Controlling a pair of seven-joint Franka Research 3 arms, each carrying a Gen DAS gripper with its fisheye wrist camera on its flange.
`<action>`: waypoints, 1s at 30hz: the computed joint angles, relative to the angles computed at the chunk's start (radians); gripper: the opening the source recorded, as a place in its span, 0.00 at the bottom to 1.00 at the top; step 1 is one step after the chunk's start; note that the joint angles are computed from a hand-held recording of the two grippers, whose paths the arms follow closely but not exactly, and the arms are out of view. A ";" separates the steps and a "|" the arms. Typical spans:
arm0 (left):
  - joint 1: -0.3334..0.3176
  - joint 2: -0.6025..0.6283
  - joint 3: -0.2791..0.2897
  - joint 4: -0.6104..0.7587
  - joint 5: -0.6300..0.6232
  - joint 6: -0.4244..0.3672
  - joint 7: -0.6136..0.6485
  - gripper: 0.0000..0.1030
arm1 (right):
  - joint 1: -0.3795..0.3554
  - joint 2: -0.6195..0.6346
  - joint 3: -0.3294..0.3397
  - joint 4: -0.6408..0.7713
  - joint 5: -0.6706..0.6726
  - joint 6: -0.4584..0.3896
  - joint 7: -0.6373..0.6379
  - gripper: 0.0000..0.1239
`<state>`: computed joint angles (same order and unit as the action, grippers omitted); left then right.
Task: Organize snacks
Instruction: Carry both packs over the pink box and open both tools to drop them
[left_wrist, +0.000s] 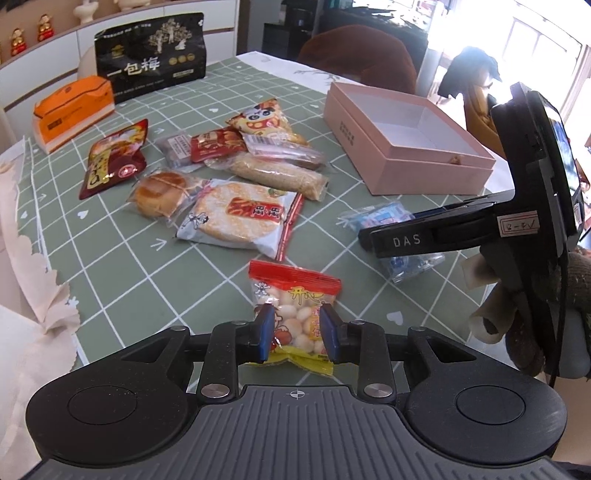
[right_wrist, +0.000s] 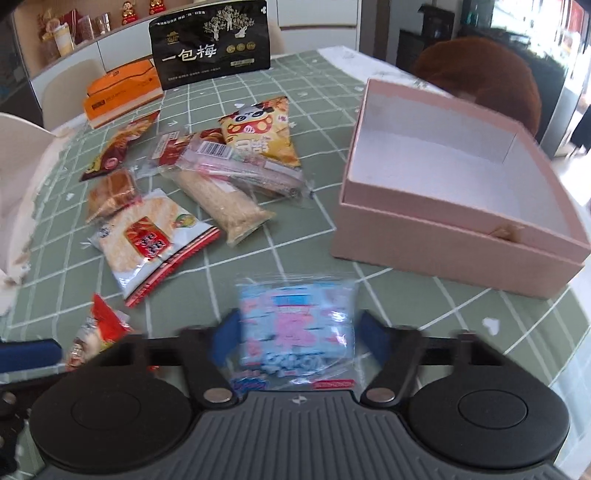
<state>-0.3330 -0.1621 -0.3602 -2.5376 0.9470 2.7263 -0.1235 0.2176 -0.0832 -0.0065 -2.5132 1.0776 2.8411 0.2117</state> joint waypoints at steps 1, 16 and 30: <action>-0.002 0.005 0.000 0.004 -0.006 -0.002 0.009 0.31 | 0.000 -0.002 0.001 -0.002 -0.001 0.006 0.004 0.50; -0.069 0.138 0.020 0.118 -0.032 -0.062 0.159 0.37 | -0.039 -0.042 -0.055 -0.082 0.075 0.108 -0.011 0.69; -0.098 0.122 0.027 0.110 0.027 -0.162 0.091 0.50 | -0.032 -0.045 -0.052 -0.090 0.203 0.132 -0.112 0.78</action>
